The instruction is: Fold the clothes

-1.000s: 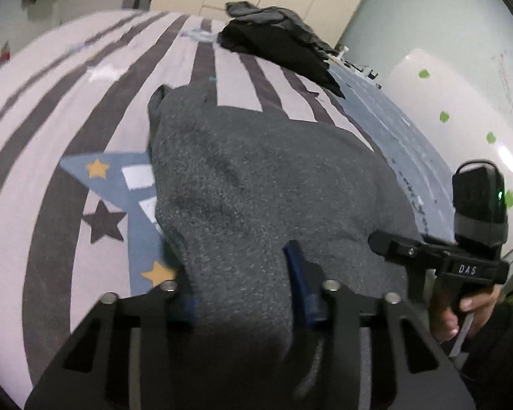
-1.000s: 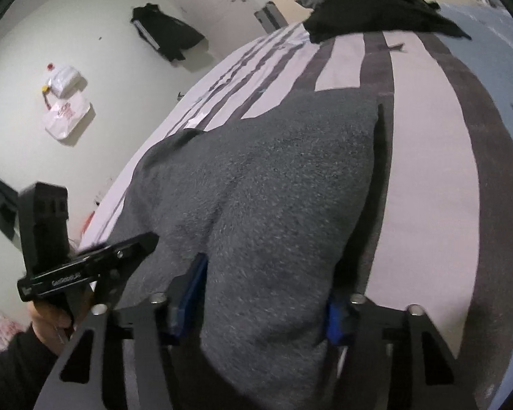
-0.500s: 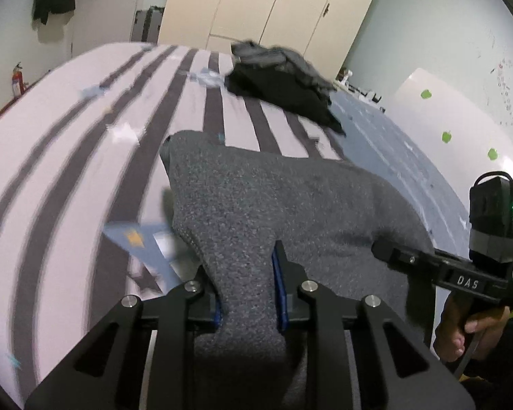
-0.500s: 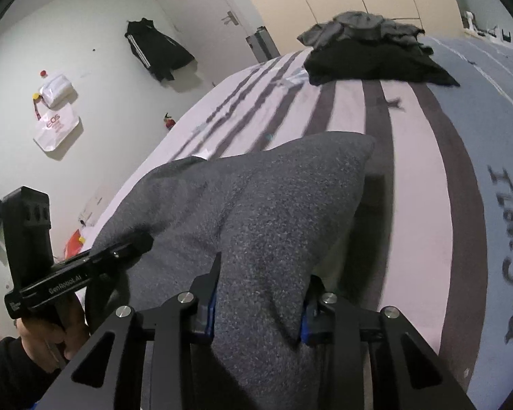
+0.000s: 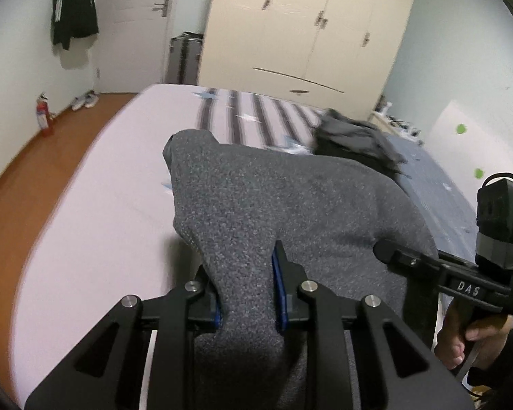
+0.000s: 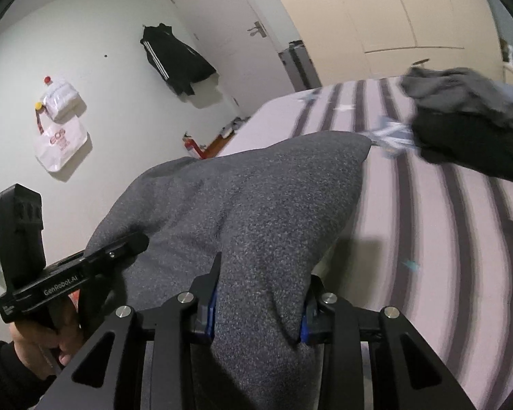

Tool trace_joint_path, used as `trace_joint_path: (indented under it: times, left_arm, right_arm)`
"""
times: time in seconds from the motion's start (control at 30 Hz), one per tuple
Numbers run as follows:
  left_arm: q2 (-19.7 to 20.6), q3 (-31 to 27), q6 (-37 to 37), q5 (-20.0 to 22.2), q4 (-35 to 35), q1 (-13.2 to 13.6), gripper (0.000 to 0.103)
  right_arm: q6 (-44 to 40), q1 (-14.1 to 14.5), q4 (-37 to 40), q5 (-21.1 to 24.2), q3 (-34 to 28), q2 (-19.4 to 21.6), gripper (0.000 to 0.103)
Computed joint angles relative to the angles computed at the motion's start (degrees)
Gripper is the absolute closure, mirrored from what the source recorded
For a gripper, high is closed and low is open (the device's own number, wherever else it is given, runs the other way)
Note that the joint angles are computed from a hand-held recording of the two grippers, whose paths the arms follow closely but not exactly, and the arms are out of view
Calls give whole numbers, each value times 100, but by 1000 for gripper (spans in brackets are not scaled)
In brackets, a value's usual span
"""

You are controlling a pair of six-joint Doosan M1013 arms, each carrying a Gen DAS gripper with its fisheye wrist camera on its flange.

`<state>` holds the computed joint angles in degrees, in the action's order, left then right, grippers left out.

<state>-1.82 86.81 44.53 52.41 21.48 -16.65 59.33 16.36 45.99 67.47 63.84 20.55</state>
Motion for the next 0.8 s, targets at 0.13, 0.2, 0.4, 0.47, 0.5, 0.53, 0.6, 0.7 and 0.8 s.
trace_joint_path:
  times: [0.13,0.2,0.4,0.47,0.5,0.53,0.6,0.7,0.8]
  left_arm:
    - [167,32,669,-91,-321,804,83]
    - [355,90,1136,-166,-919,1248,83]
    - [792,669,1545,-224,-2067,1914,57]
    - [713,812,1110,-387,-1600,1860,30]
    - [685,846,976,-412,-1658,1910,23]
    - [661,869,988,-431,-1817,1974,22]
    - [546,966,1019,-537,-1952,2078,21]
    - [279,1129,714,-685,-1461,2093,20]
    - [77,1192,242,-705,-1030,2146,21]
  right_arm:
    - [609,653,-333,-252,-703,619,73]
    - [953,900,-564,-245,-1108,963,73]
    - [1910,1337,-1786,685,-1900,1835,66]
    - [1828,1341,-1864,426,-1562,1734,48]
    - [1784,1310,-1814,306,-1463,1686,43]
    - [1830,1285,-1842,341,-1476,1694,28]
    - [1855,1162,-1621,565,-1559,1753,25]
    - [1487,996,-1341,574,-1403,1652,25]
    - [1272,890,-1319,438,-1195,1445,25]
